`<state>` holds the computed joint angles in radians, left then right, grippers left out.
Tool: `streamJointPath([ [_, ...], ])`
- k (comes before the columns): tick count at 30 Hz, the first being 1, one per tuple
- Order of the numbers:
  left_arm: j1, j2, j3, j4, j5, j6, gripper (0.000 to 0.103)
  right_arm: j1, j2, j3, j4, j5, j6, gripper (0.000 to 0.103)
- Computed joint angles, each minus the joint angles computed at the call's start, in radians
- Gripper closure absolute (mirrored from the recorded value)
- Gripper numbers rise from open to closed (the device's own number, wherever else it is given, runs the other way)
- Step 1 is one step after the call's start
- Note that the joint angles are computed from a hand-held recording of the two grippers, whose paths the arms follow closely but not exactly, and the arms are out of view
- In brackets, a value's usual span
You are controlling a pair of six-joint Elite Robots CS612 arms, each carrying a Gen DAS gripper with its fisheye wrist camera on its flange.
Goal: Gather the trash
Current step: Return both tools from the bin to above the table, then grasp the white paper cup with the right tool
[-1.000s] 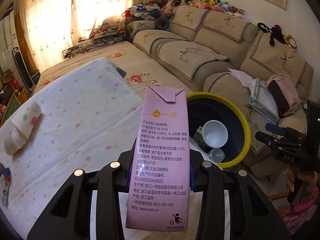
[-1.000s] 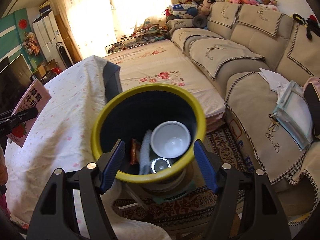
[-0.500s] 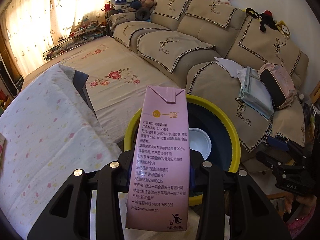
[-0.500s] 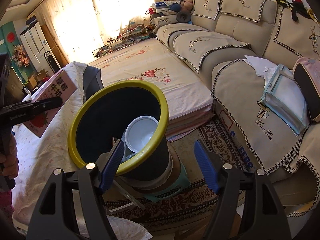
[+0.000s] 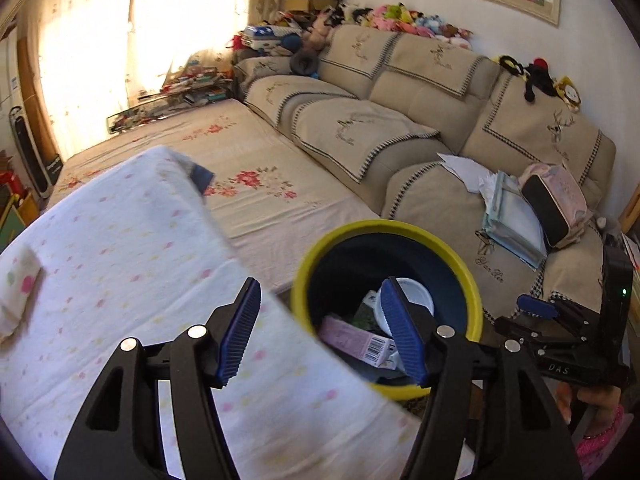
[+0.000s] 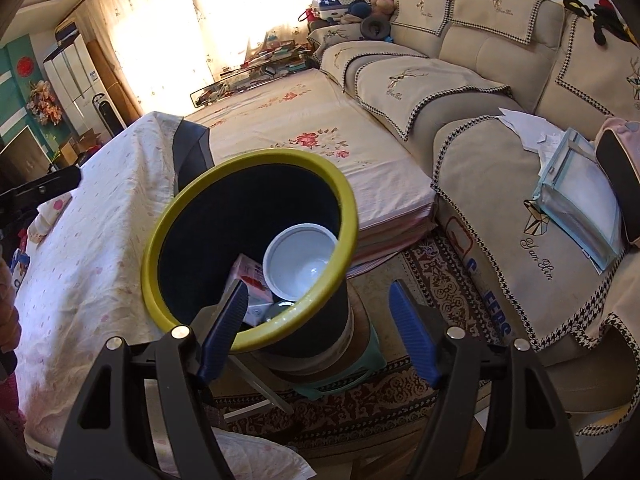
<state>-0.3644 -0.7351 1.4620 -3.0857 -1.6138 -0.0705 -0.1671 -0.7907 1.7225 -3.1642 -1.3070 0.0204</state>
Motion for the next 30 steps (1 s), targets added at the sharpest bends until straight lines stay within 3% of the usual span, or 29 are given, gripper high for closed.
streamJointPath([
  [11, 0.114, -0.093, 0.226, -0.206, 0.138, -0.127, 0.036, 0.068, 0.000, -0.047, 0.063, -0.016, -0.080, 0.032],
  [22, 0.246, -0.101, 0.336, -0.321, 0.229, -0.166, 0.033, 0.193, 0.024, -0.173, 0.165, 0.020, -0.202, 0.032],
  [25, 0.271, -0.097, 0.347, -0.327, 0.207, -0.186, 0.033, 0.234, 0.040, -0.225, 0.191, 0.038, -0.244, 0.032],
  [30, 0.279, -0.098, 0.348, -0.320, 0.210, -0.220, 0.033, 0.299, 0.081, -0.333, 0.249, 0.045, -0.292, 0.032],
])
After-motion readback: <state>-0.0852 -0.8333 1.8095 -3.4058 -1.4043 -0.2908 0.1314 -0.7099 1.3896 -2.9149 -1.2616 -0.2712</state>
